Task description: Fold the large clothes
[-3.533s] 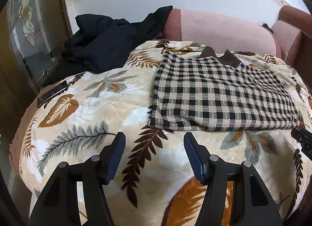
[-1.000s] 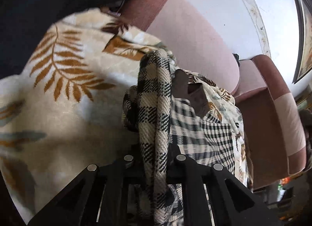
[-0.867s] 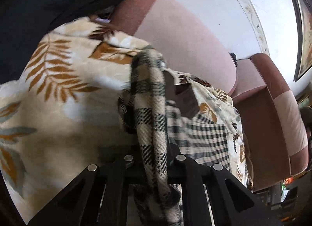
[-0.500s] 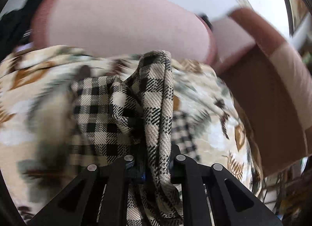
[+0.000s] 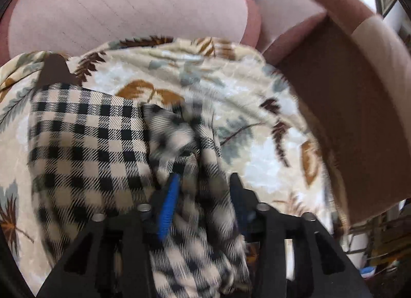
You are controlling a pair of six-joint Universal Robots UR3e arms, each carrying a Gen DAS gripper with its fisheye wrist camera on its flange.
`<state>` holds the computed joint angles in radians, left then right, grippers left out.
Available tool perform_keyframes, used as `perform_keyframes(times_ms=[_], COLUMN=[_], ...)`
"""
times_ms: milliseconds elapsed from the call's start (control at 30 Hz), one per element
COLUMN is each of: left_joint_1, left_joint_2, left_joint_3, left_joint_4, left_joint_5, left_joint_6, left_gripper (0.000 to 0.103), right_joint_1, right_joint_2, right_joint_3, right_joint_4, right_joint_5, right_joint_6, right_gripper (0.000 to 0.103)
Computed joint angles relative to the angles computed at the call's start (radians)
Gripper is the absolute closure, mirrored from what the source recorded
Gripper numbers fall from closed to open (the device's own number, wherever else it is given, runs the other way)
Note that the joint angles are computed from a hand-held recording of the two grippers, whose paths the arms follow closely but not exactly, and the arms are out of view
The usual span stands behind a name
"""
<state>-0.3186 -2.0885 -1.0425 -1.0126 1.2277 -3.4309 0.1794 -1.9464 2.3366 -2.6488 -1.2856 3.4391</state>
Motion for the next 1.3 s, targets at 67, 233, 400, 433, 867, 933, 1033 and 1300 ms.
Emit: perform_keyframes(times_ms=[67,233,400,433,867,933,1033,1300], left_joint_1=[0.006,-0.016,0.068,0.098,0.281,0.306,0.337,0.454], left_joint_2=[0.103,0.342,0.558,0.596,0.754,0.741,0.696,0.578], left_joint_3=[-0.112,-0.408,-0.756,-0.819,-1.005,-1.02,-1.032,-1.085], left_joint_4=[0.06,0.13,0.231,0.254,0.291,0.296,0.325,0.448], left_joint_5=[0.032,0.257,0.21,0.176,0.099,0.058,-0.033,-0.316], left_joint_6=[-0.003,0.047,0.03,0.01,-0.001,0.008,0.025,0.109], left_gripper=[0.048,0.042,0.042,0.042,0.041,0.04,0.04,0.024], right_joint_1=[-0.09,-0.181,-0.306,-0.288,-0.194,-0.194,-0.176,-0.421], right_joint_2=[-0.083,-0.18,-0.014,0.057,0.425,0.41,0.41,0.469], right_joint_3=[0.035,0.068,0.036,0.001,-0.232,-0.231,-0.231,-0.052], right_joint_4=[0.039,0.011,-0.172,-0.203,-0.236,-0.19,-0.152,-0.413], right_joint_5=[0.072,0.038,0.276,0.293,0.332,0.238,0.077,0.501], right_joint_6=[-0.014,0.008,-0.004,-0.002,0.006,0.018,0.02,0.073], right_gripper=[0.061,0.06,0.06,0.06,0.097,0.1,0.101,0.026])
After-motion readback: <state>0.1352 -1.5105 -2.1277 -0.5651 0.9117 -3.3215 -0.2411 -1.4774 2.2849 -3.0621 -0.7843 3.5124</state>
